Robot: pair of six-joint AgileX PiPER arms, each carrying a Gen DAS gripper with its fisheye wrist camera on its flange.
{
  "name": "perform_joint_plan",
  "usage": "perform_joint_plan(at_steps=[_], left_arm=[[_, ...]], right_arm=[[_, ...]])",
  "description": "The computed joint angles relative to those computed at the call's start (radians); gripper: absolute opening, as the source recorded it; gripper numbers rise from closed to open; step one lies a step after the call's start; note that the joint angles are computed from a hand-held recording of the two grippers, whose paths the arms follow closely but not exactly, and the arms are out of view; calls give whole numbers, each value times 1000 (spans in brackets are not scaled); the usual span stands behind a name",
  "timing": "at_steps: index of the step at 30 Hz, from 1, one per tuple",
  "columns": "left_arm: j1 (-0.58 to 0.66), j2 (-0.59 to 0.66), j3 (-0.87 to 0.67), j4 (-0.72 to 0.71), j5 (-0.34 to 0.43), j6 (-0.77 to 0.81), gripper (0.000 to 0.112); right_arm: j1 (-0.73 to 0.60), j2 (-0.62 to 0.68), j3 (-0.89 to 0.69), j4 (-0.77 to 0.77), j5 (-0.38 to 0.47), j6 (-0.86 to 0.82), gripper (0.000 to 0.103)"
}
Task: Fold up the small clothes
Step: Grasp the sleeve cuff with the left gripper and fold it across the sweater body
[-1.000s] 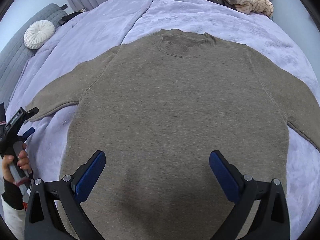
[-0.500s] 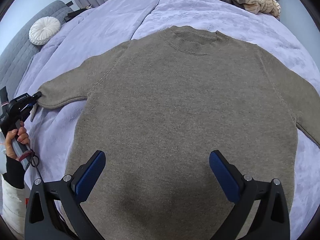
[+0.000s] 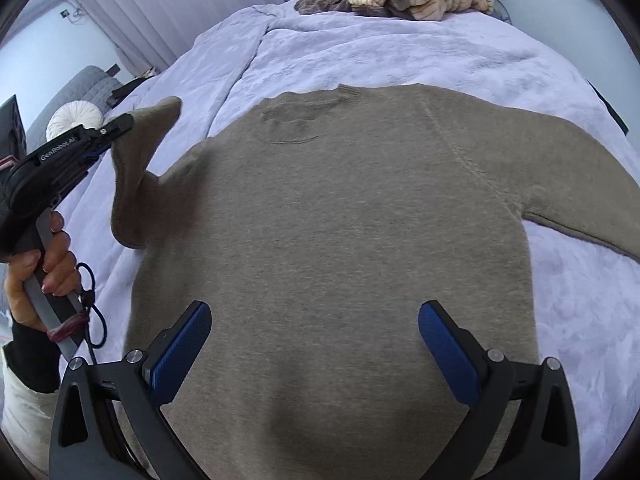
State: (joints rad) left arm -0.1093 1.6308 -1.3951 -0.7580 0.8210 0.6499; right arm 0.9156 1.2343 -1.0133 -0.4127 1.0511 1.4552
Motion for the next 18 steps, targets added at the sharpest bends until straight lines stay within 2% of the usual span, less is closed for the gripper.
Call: perform_joint_plan(at_steps=[4, 6, 8, 9, 10, 11, 12, 13, 15, 16, 18], left_arm=[[-192, 53, 35, 164, -55, -126, 10], [-239, 42, 104, 228, -110, -160, 10], [-249, 45, 139, 276, -118, -179, 13], [-238, 34, 166, 259, -117, -158, 26], [-224, 22, 181, 241, -111, -141, 48], [-210, -9, 214, 220, -131, -119, 61], [-181, -65, 263, 196, -171, -82, 84], [-158, -111, 305, 166, -218, -36, 90], [-84, -146, 313, 126, -218, 60, 90], [-36, -168, 321, 130, -214, 87, 90], [46, -179, 324, 166, -236, 98, 90]], right_arm=[[-31, -94, 105, 1, -4, 61, 103], [-53, -145, 162, 10, -24, 83, 103], [-82, -185, 210, 27, -60, 90, 103], [-101, -202, 233, 35, -84, 87, 103], [-112, -206, 240, 37, -95, 83, 103], [-125, -200, 240, 37, -103, 73, 103], [-124, -183, 229, 14, -103, 75, 103], [-118, -164, 211, -12, -103, 77, 103], [-141, -77, 127, 0, -110, -40, 103], [-146, -12, 63, 13, -87, -120, 103], [-107, 170, -120, -54, 23, -229, 103]])
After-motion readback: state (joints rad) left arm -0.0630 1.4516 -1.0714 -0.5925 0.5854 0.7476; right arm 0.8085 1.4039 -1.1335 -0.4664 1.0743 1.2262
